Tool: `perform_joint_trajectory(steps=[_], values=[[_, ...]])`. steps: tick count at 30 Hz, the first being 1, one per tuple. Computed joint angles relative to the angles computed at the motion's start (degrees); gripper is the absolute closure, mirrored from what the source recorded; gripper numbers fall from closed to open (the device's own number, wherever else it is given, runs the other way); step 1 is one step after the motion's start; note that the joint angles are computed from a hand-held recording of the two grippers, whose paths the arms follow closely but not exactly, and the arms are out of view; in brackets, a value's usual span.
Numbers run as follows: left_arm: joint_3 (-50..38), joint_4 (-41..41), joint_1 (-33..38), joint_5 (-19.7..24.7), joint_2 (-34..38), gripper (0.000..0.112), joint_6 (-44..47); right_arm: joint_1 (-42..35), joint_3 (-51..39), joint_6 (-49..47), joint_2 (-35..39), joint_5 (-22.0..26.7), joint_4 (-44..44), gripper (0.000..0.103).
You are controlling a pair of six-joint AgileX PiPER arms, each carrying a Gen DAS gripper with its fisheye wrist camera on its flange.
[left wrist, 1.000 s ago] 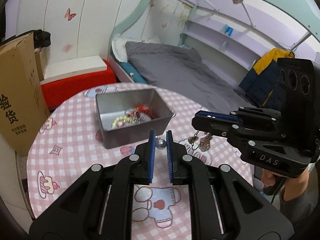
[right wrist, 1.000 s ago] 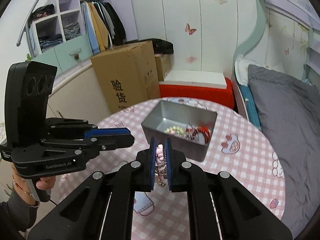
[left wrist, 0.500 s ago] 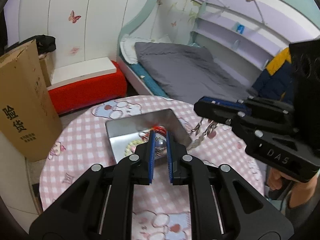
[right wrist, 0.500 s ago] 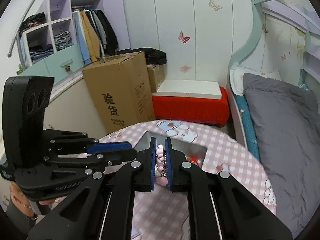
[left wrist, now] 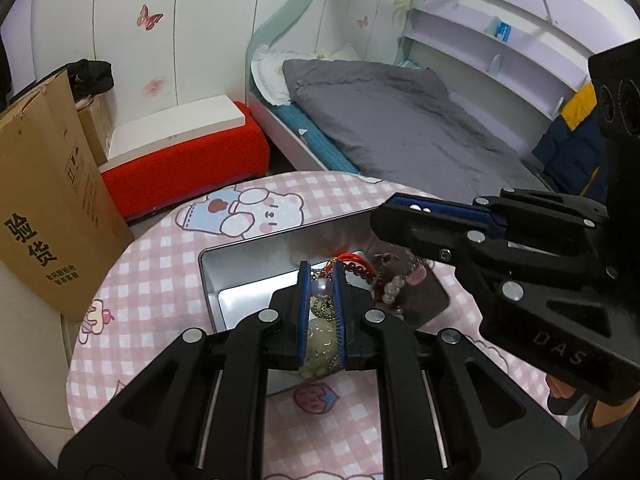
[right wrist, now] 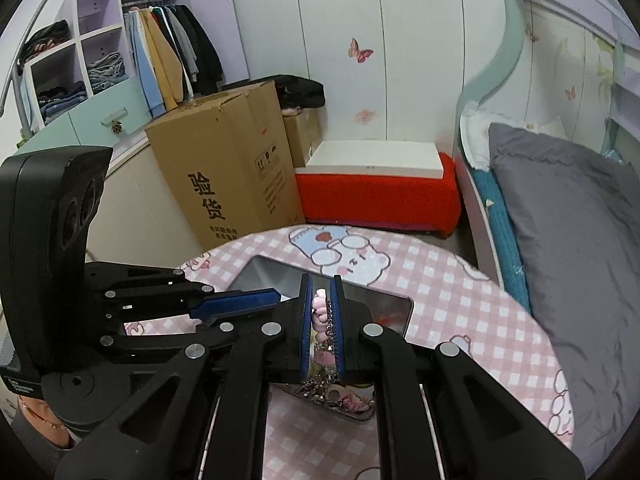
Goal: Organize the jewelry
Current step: 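Carry the pearl charm and pink charms into the grey box and open both tools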
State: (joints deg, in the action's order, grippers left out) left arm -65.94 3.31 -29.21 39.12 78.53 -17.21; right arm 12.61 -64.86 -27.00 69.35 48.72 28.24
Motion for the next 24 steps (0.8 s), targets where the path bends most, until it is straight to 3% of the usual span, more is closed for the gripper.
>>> perform_joint_trajectory(steps=[15,16,19,24], values=[[-0.23,3.21,-0.75,1.04,1.59,0.1,-3.98,-2.8,0.14,-3.51,2.43,1.43,3.98,0.096],[-0.21,3.14,-0.63,1.05,1.56,0.094,-3.91,-3.04,-0.03,-3.73,2.64,1.9,4.29,0.095],[0.42,6.28,-1.73,0.83,0.44,0.053,-7.19,-3.67,-0.18,-3.37,2.59,2.25,4.98,0.093],[0.97,8.82,-3.11,1.69,-1.88,0.053,-9.62,-4.34,-0.85,-2.48,1.38,3.81,5.03,0.091]])
